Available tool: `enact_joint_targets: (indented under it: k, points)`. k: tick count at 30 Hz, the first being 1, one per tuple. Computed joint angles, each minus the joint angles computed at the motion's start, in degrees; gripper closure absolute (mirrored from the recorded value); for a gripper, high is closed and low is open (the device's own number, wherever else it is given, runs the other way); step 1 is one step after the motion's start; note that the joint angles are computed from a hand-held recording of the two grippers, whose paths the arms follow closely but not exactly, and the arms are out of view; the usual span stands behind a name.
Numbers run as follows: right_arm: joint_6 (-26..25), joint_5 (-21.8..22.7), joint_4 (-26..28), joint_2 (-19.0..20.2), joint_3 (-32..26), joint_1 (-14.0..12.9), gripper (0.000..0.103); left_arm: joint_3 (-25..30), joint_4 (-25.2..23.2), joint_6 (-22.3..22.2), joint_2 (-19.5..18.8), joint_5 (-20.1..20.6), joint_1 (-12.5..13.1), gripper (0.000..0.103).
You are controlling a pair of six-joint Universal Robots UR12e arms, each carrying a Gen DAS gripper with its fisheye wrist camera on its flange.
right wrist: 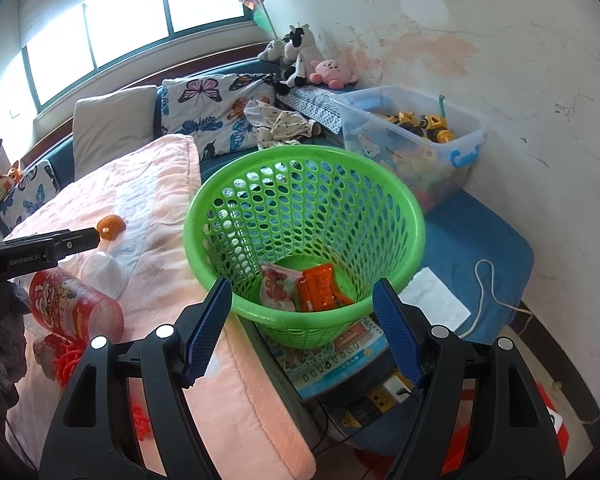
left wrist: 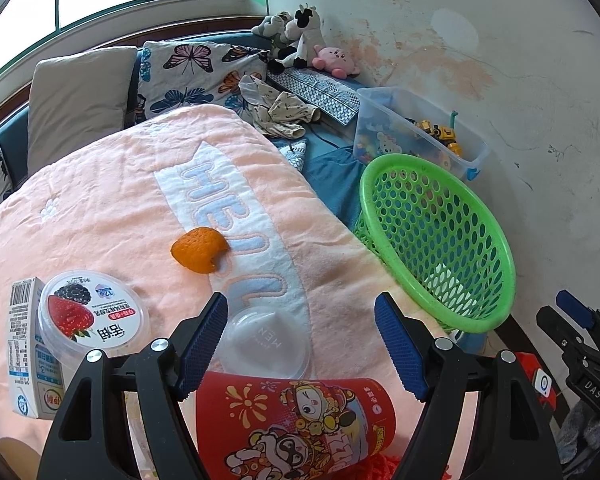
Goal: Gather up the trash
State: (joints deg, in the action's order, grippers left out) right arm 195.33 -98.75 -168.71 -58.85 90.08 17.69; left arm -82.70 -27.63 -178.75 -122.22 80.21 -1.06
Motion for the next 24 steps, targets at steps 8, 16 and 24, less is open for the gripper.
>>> enact_joint_targets:
  k: [8, 16, 24]
  points:
    - [-0.52, 1.24, -0.57, -0.14, 0.26, -0.07, 0.03, -0.58, 0.68, -0.32, 0.58, 1.23, -0.09, 0.03]
    - [-0.66, 2.04, -0.77, -0.18, 0.41, -0.09, 0.03, -1.06, 0.94, -0.54, 1.03, 1.85, -0.04, 0.03]
    - [-1.14, 2.08, -0.8, -0.04, 0.2, -0.04, 0.03, -1.21, 0.93, -0.93, 1.15, 2.21, -0.01, 0.03]
